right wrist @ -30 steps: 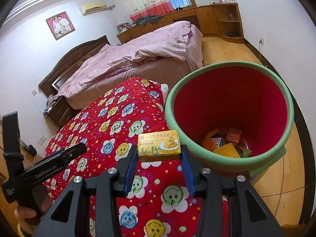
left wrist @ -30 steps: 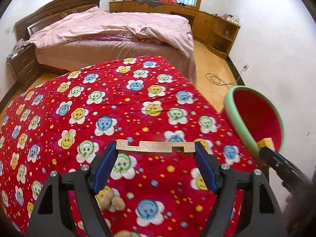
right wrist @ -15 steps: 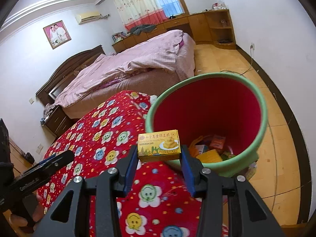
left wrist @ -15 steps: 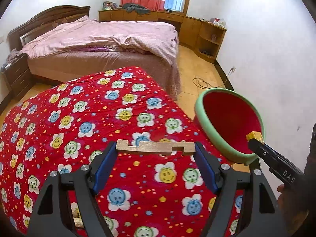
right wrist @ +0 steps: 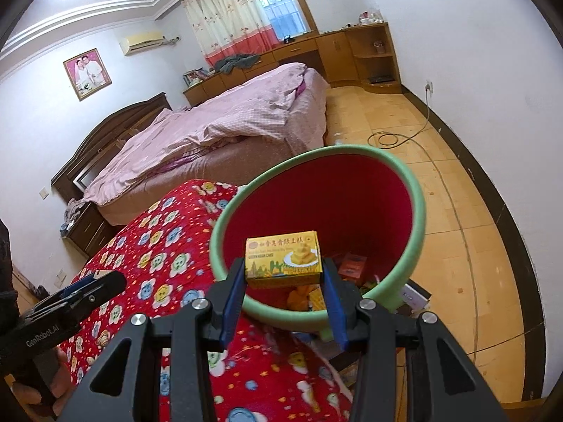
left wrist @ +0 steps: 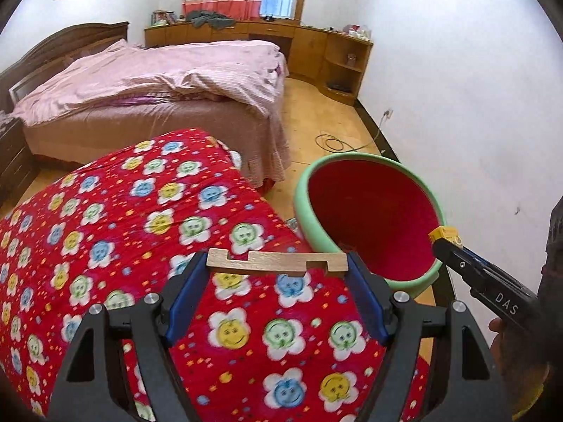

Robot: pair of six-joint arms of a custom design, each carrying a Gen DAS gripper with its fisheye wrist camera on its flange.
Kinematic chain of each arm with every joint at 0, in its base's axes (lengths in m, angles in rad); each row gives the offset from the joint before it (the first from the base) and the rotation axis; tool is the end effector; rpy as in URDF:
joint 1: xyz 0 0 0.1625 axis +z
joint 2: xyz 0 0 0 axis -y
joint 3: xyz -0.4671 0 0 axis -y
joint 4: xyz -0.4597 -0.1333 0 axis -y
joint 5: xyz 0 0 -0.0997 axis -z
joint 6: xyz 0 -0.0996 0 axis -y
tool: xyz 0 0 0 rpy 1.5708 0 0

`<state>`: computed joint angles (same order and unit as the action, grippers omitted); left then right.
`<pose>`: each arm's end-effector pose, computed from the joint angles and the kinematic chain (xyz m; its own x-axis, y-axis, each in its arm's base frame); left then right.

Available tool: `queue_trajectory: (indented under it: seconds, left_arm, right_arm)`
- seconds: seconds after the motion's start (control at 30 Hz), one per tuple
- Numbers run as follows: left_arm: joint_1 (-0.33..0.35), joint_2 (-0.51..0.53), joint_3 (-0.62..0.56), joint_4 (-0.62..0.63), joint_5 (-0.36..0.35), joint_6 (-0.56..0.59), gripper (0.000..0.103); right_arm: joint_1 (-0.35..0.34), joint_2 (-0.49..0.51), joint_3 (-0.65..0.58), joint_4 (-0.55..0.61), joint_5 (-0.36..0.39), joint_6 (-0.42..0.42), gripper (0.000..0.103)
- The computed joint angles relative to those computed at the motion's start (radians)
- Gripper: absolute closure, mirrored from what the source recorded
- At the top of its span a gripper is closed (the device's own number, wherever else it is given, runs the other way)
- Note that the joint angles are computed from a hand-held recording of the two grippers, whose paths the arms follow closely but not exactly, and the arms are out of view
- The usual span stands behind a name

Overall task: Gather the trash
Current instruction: 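Carry the yellow box and wooden stick over the red bucket, then open both grippers to drop the box and stick into the bucket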

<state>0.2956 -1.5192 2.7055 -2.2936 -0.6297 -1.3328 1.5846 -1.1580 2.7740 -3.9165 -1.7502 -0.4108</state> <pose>-0.1859 -0.2801 0.1058 -0.7905 -0.0956 -0.6049 0.3709 0.7112 -0.5972 0.1197 -0.3046 0.1246 -0.8994 -0.2010 0.3882 -0.4030 0.7254 -0.5581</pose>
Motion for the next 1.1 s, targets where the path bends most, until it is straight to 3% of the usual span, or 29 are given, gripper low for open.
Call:
queue_trajectory:
  seconds: [0.33, 0.6, 0.87, 1.1]
  left_arm:
    - [0.120, 0.251, -0.058, -0.413, 0.021, 0.302, 0.026]
    - [0.228, 0.430, -0.124, -0.691, -0.018, 0.524, 0.026]
    - [0.305, 0.509, -0.158, -0.839, -0.073, 0.649, 0.026]
    - [0.308, 0.527, -0.168, -0.834, -0.055, 0.671, 0.026]
  right_arm:
    - [-0.069, -0.044, -0.022, 0.038, 0.016, -0.036, 0.058]
    - [-0.109, -0.044, -0.054, 0.060, 0.027, -0.049, 0.058]
    - [-0.122, -0.018, -0.086, 0.064, 0.016, -0.056, 0.058]
    - [-0.135, 0.006, -0.097, 0.054, 0.007, -0.050, 0.058]
